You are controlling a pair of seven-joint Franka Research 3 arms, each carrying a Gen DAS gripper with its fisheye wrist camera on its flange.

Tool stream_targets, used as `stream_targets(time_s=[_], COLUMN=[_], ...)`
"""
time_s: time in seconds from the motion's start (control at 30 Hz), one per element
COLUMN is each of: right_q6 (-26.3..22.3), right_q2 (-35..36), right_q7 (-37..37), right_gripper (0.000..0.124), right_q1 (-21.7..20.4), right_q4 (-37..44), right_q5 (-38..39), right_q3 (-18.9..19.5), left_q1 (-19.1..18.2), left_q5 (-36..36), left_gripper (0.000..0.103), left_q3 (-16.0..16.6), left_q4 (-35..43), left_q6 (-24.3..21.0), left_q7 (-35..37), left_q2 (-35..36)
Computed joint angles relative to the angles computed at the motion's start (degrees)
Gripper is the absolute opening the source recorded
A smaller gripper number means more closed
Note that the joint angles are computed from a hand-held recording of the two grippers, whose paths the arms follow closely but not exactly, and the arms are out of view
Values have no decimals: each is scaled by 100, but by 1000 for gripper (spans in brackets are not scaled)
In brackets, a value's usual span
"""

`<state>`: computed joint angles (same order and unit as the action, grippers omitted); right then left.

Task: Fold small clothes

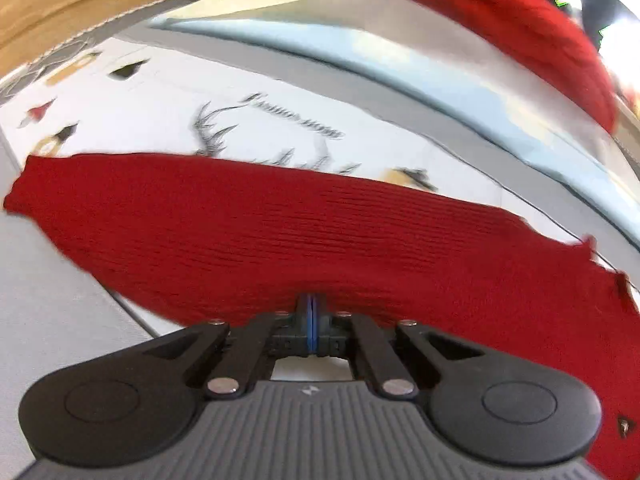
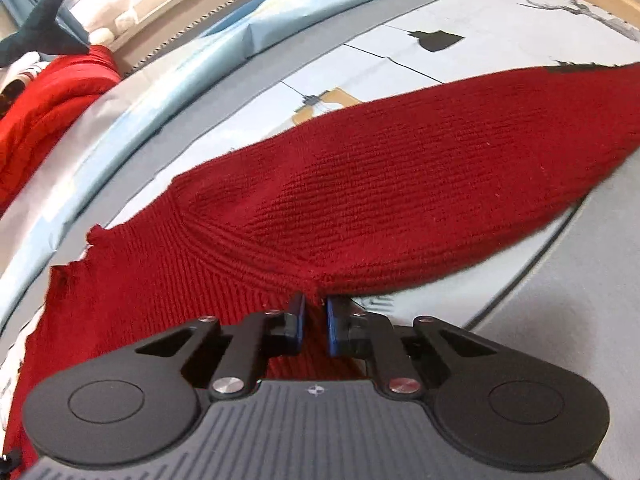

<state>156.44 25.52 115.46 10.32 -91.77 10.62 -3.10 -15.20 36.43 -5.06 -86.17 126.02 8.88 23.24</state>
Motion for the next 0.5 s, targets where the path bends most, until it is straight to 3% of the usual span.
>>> stream_targets(time_s=[0.1,0.13,0.23,0.37,0.5], right_q6=[46,71,345,79,-477], right_q2=[-2,-5,-24,-72,-193], right_q7=[-121,-202,-363,-183,-285], right_gripper=[11,11,11,12,25], right_q1=[-121,-147,-171,-36,-44], right_q4=[-23,-23,-87,-51,69], right_q5=[231,264,323,191,-38], right_q3=[116,139,138,-18,-7], left_q1=[593,664,653,569,692], left_q5=[-1117,-1321,-1685,-1974,-2430], left_gripper=[7,13,31,32,39], left_q3=[-302,-390,-493,-437,-599], left_q4=[-697,-741,-629,-741,-785], left_q6=[1483,1722,1688,1604,1416], left_q7=[354,705,1437,1667,2522], left_q2=[-293,-309,-248,-404,-523])
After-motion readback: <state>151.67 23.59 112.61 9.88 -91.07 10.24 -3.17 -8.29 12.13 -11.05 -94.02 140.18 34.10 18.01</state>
